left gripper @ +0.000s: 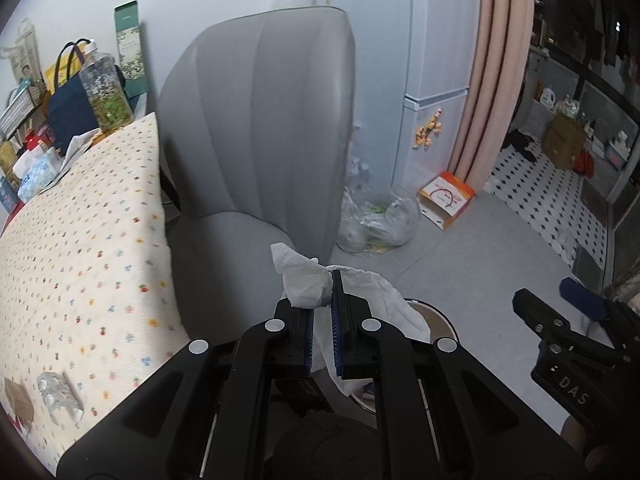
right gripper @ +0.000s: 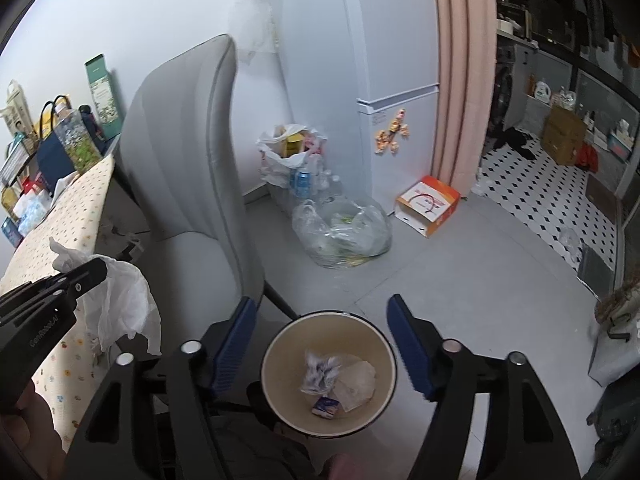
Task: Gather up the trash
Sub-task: 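Open the right tool over the bin to drop the crumpled paper, then open the left tool over the bin to drop the white tissue, then move both open tools back over the table toward the remaining trash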
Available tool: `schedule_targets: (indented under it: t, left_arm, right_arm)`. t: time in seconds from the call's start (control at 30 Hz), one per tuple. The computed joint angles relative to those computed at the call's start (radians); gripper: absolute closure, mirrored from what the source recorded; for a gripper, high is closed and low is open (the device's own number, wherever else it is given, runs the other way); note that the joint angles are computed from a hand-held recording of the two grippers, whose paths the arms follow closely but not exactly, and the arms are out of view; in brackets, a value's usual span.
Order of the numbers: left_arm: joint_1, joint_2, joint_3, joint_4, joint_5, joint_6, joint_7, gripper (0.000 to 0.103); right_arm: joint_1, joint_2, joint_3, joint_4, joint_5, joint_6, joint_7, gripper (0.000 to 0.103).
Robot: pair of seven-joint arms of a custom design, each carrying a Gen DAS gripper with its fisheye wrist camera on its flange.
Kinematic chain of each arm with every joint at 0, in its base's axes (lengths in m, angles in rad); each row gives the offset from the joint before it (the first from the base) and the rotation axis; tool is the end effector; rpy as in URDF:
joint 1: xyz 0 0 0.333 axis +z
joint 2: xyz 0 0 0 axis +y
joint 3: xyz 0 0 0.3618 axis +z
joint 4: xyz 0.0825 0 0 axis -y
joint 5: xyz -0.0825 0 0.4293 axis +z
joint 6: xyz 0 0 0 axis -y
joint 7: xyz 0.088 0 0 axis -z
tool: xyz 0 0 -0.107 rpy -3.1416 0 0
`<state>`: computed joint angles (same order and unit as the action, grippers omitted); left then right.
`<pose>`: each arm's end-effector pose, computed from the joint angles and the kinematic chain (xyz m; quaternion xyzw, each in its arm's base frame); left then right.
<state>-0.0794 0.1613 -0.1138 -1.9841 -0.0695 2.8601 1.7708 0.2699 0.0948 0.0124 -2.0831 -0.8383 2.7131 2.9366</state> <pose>0.6699 -0.1232 0.4901 -0.5461 0.7606 -0.2671 0.2278 0.6069 0.2034 0.4514 -0.5155 0.7798 -0.2509 0.2516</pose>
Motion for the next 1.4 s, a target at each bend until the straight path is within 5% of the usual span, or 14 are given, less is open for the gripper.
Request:
schedule_targets:
  t: [0.17, 0.47, 0.53, 0.6, 0.8, 1.4]
  left_arm:
    - [-0.005, 0.015, -0.02, 0.012, -0.027, -0.017, 0.035, 0.095]
    - [-0.02, 0.033, -0.061, 0.039, -0.118, -0.059, 0.127, 0.093]
    - [-0.014, 0.034, -0.073, 0.05, -0.164, -0.081, 0.158, 0.078]
    - [-0.011, 0.026, -0.075, 0.045, -0.202, -0.066, 0.173, 0.045]
    - [-0.015, -0.006, -0.053, 0.014, -0.209, 0.005, 0.164, 0.014]
    - [0.057, -0.162, 0.005, -0.141, -0.208, 0.125, 0.102, 0.006]
  right_arm:
    - [-0.004, -0.05, 0.002, -0.039, -0.059, -0.059, 0.063, 0.014]
    - [-0.046, -0.13, 0.026, -0.109, -0.078, -0.138, 0.119, 0.009]
    - [-0.056, -0.145, 0.03, -0.124, -0.083, -0.143, 0.133, 0.009]
    - [-0.065, -0.154, 0.034, -0.133, -0.086, -0.142, 0.14, 0.009]
    - [-0.075, -0.157, 0.044, -0.135, -0.103, -0.131, 0.159, 0.008]
    - [-0.014, -0.108, 0.072, -0.045, -0.117, -0.09, 0.122, 0.008]
